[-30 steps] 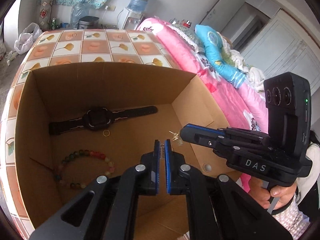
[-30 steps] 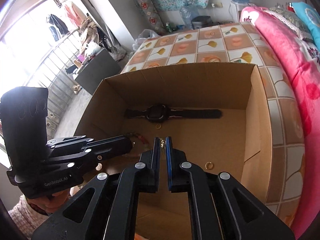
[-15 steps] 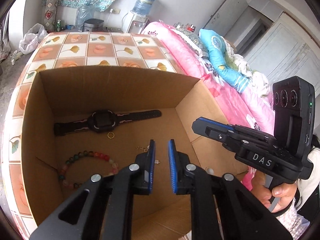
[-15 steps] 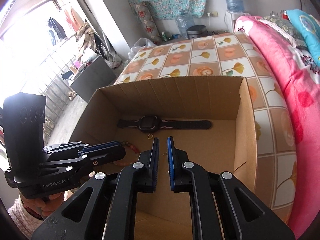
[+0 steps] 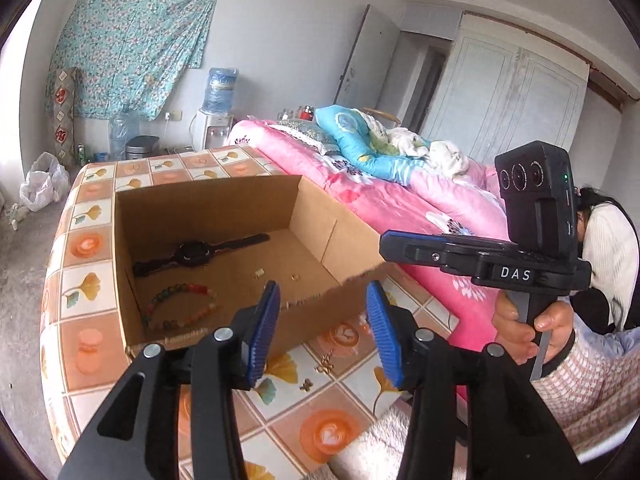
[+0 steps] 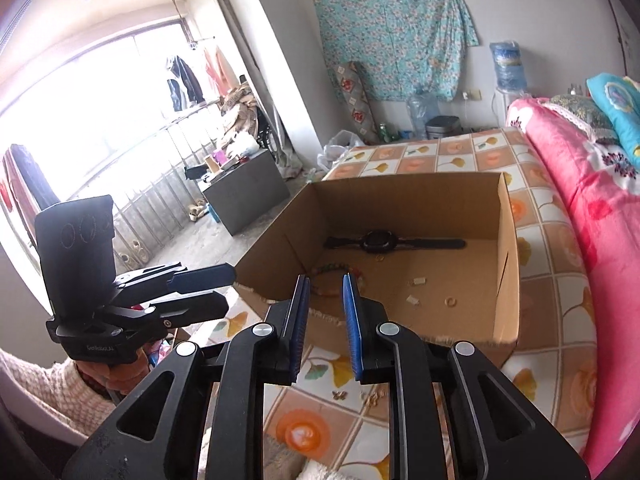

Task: Organize jewelry
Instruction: 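Withdraw both tools from the box back toward the table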

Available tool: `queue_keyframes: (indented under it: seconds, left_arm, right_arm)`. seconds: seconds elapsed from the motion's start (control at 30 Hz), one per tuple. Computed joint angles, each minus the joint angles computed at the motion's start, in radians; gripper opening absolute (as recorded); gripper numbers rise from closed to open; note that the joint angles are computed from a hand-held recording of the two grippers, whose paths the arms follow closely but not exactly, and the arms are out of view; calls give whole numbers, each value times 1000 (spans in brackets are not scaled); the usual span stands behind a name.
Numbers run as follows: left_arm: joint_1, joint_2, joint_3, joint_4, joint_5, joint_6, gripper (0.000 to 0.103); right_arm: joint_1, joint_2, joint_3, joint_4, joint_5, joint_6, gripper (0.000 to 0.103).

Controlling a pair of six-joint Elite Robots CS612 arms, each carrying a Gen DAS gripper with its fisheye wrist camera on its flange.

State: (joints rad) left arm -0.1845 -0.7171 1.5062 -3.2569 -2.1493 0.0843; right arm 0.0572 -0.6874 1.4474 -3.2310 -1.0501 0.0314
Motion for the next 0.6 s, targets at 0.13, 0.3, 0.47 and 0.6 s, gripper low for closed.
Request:
queue_keyframes:
  seconds: [0.13,0.3,0.47,0.6]
  left_arm:
    - [-1,0,46,35,-19,6,49]
    - [-38,20,64,97,94,19,49]
    - [-51,64,30,115,120,-18,41]
    - [-61,87,0,142,148,-15,31]
  right_arm:
    - [2,12,41,35,6,65,18]
    - [19,36,48,120,-102,110,19]
    - [31,58,36,109,-193,157,19]
    - [35,66,36,85,-200,174,19]
